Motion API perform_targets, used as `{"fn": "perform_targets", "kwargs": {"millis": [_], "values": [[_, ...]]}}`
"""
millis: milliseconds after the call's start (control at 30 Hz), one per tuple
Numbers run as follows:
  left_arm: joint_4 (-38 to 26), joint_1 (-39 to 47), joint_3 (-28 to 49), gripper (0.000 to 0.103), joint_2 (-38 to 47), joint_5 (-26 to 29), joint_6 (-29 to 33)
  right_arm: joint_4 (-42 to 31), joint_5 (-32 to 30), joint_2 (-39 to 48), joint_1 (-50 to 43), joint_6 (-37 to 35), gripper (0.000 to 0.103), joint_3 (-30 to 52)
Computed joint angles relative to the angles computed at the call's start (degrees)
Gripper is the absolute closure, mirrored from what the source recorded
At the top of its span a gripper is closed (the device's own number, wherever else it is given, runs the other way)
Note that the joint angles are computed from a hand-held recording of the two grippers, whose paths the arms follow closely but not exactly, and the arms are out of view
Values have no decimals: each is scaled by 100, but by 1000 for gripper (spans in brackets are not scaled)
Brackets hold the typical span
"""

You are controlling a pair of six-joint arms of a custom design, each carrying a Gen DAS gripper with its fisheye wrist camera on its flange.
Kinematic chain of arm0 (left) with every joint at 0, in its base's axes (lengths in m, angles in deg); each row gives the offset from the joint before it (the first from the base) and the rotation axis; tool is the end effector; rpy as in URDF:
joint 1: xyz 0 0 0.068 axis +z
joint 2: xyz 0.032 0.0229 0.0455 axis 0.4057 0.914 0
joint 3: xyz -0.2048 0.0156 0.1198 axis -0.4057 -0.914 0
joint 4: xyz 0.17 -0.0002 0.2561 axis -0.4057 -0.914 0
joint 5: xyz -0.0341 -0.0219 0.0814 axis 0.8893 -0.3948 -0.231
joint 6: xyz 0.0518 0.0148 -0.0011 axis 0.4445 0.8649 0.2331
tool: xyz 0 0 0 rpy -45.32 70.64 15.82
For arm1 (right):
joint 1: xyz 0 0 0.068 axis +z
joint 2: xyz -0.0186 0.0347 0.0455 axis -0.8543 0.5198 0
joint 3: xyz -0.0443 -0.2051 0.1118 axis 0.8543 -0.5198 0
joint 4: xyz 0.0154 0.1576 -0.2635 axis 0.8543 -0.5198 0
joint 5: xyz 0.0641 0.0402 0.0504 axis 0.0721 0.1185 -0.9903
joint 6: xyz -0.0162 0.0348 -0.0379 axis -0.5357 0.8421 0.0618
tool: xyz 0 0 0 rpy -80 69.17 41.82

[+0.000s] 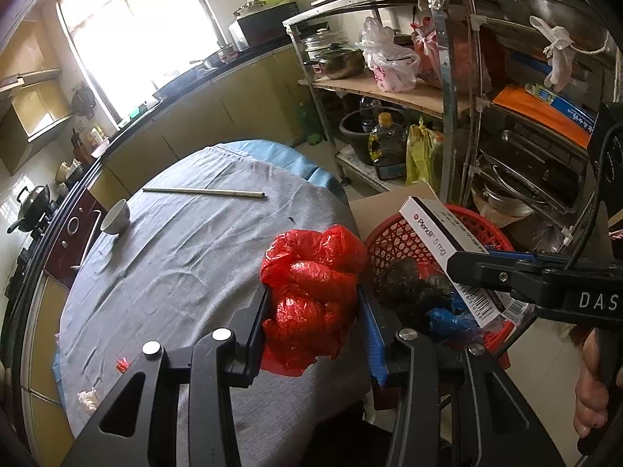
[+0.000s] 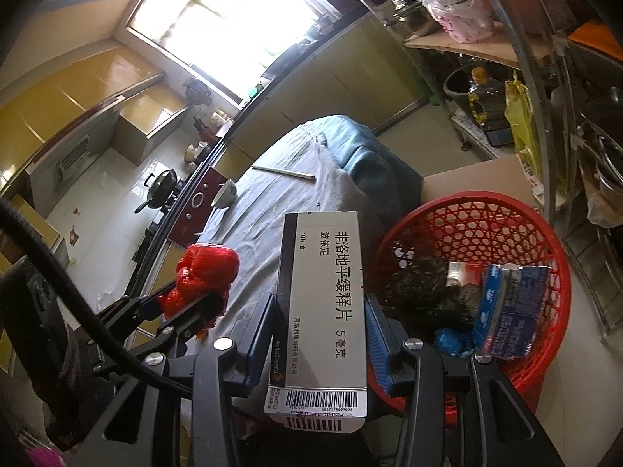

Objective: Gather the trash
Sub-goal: 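Lower the red bag and white box into the red basket with both tools, then open both tools to release the red bag and white box into the basket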

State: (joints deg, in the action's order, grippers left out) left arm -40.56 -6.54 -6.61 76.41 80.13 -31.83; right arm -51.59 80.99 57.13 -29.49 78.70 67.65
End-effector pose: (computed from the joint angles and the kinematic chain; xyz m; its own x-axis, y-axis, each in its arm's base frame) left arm 0.3770 -0.2246 0.1265 -0.2663 0.7424 -0.6147 0.7903 0.5333 0.3017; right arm 0.2541 0.1298 0.0487 -0.4229 0.7567 -0.4986 0.3302 0.6410 0.6928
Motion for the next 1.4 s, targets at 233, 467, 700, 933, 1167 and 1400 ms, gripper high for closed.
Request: {"fn": "perform_targets", "kwargs": {"millis": [233,467,700,933,1167,1400], "values": [[-205,-55,195,57,168,41,-31,23,66,-170,-49,115,55,-264],[-568,-110,623,57,486,408,-192,-49,249,-569,-112,340,55,-759],[-953,-243,1143,57,933,748,-407,-201,394,-1262,-319,655,55,-1472],[-1154,-409,1261,57,1225,948,-392,150,347,-1117,-524,946,55,-1831],[-1350,-490,1417,57,1531,1002,-404,951,165,-246,-660,1171,55,-1813],[-1379,-531,1411,57,1662,1036,-309,1561,-61,718,-847,1189,54,-1420]]}}
